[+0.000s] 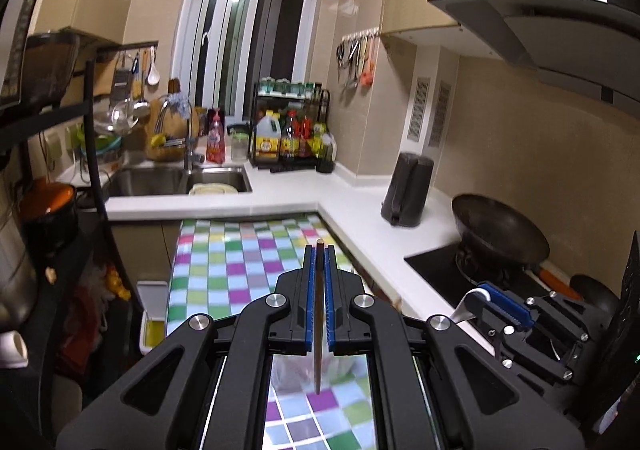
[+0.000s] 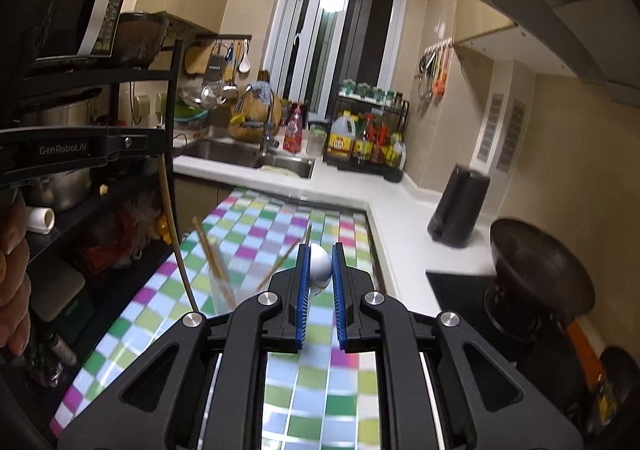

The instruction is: Organize utensils

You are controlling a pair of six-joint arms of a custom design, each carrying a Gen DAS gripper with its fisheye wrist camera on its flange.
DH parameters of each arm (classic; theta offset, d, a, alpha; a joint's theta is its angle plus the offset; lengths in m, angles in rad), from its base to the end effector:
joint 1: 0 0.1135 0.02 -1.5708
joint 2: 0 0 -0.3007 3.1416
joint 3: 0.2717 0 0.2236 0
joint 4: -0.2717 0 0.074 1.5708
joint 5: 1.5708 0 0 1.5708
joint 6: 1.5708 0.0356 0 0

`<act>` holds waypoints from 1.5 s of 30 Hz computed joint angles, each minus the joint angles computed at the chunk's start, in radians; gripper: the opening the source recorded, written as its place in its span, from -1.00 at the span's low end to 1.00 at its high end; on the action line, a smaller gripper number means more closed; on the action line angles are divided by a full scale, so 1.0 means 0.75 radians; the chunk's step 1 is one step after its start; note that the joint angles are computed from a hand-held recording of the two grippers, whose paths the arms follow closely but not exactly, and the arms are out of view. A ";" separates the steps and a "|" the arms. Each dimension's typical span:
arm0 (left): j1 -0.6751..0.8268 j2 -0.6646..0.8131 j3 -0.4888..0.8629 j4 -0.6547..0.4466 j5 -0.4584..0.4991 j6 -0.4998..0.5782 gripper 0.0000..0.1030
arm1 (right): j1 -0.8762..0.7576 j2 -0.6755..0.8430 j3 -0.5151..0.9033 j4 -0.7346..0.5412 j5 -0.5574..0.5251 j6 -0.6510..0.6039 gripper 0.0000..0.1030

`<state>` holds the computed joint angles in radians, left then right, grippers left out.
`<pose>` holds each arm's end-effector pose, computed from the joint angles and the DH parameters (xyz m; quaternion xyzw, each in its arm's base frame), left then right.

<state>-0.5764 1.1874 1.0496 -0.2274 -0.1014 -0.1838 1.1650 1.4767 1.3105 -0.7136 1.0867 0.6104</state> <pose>0.1959 -0.1230 0.3831 0.1323 0.8125 -0.1713 0.5413 0.1363 0.2373 0.3666 -0.0521 0.8226 -0.0822 0.5603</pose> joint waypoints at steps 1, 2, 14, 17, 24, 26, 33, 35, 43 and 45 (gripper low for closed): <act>0.001 0.025 0.033 0.005 -0.003 0.004 -0.92 | -0.035 0.006 0.014 0.064 -0.015 -0.073 -0.78; 0.013 0.055 0.074 0.009 0.004 0.010 -0.92 | -0.078 0.015 0.028 0.136 -0.044 -0.151 -0.78; 0.136 0.418 0.090 0.184 0.170 0.009 -0.92 | -0.402 0.237 0.009 0.474 -0.373 -0.368 -0.78; 0.133 0.474 0.047 0.234 0.191 0.015 -0.92 | -0.430 0.271 -0.033 0.520 -0.421 -0.366 -0.78; 0.128 0.523 -0.063 0.334 0.192 -0.028 -0.59 | -0.464 0.311 -0.098 0.562 -0.502 -0.344 -0.74; 0.135 0.482 -0.116 0.371 0.181 -0.055 -0.23 | -0.455 0.297 -0.126 0.583 -0.475 -0.334 -0.43; 0.072 0.173 -0.385 0.485 0.016 -0.061 0.18 | -0.314 0.095 -0.287 0.692 -0.309 -0.309 0.07; 0.023 0.055 -0.491 0.513 -0.068 -0.054 0.32 | -0.236 0.022 -0.364 0.716 -0.238 -0.251 0.27; -0.242 -0.180 -0.924 0.714 -0.455 -0.202 0.77 | 0.107 -0.081 -0.648 0.697 0.098 0.110 0.88; -0.271 -0.132 -1.024 0.829 -0.490 -0.275 0.78 | 0.168 -0.056 -0.725 0.701 0.164 0.217 0.89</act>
